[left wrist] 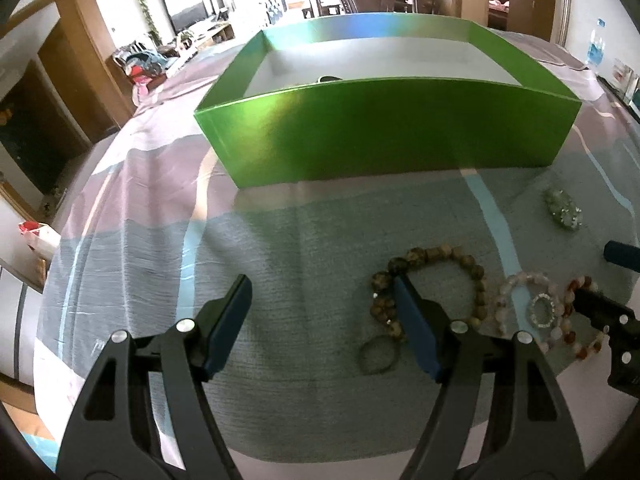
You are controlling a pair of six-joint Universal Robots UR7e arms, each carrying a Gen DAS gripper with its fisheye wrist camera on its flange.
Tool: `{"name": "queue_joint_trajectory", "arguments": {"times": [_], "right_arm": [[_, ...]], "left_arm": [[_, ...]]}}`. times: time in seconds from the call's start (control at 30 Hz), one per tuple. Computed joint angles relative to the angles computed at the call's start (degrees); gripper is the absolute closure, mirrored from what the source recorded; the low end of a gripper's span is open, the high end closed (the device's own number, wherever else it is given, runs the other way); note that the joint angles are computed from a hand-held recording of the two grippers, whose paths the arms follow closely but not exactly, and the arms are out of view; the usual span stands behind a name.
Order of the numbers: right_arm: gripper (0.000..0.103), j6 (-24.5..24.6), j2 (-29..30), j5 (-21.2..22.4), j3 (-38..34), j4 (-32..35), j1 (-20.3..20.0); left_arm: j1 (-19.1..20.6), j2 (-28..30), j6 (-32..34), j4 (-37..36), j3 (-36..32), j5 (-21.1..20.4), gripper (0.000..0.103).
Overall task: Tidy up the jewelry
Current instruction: 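Move both open tools back toward the beaded bracelets, then close the left tool on the brown wooden bead bracelet while the right tool grips the red-white bracelet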
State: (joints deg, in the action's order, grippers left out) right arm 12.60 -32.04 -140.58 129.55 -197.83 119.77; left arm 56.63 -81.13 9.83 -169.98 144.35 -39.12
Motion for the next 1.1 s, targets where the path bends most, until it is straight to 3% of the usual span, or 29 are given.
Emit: {"name": "queue_joint_trajectory", "arguments": {"times": [0.27,0.43,0.63,0.73,0.8,1.1], "right_arm": [[0.040,3.73,2.15,-2.75,-1.47,-1.16,1.04],[0.040,4.99,2.32,-3.30,-1.69,-0.73,1.28],[0.057,4.25,2.80,-2.76,-2.01,-1.37,1.96],[0.063,3.83,3.35,-2.81,-2.35,-2.12,2.16],[0.064,3.65,3.62,-2.99,-2.54,-2.33,2.31],[0.062,4.29,3.51,-3.01,-3.00,-1.12,2.46]], "left_arm": [[1.39,0.97,4.08,-7.55,0.96,-2.50,0.030],[0.47,2.12,5.37,-11.01,2.13,-1.39,0.030],[1.33,1.25,4.58,-9.48,1.62,-2.95,0.030],[2.24,0.68,5.54,-8.60,1.11,-5.11,0.040],[2.33,0.83,6.12,-8.95,1.15,-5.50,0.044],[2.08,0.64,5.48,-8.52,1.37,-5.56,0.045]]}}
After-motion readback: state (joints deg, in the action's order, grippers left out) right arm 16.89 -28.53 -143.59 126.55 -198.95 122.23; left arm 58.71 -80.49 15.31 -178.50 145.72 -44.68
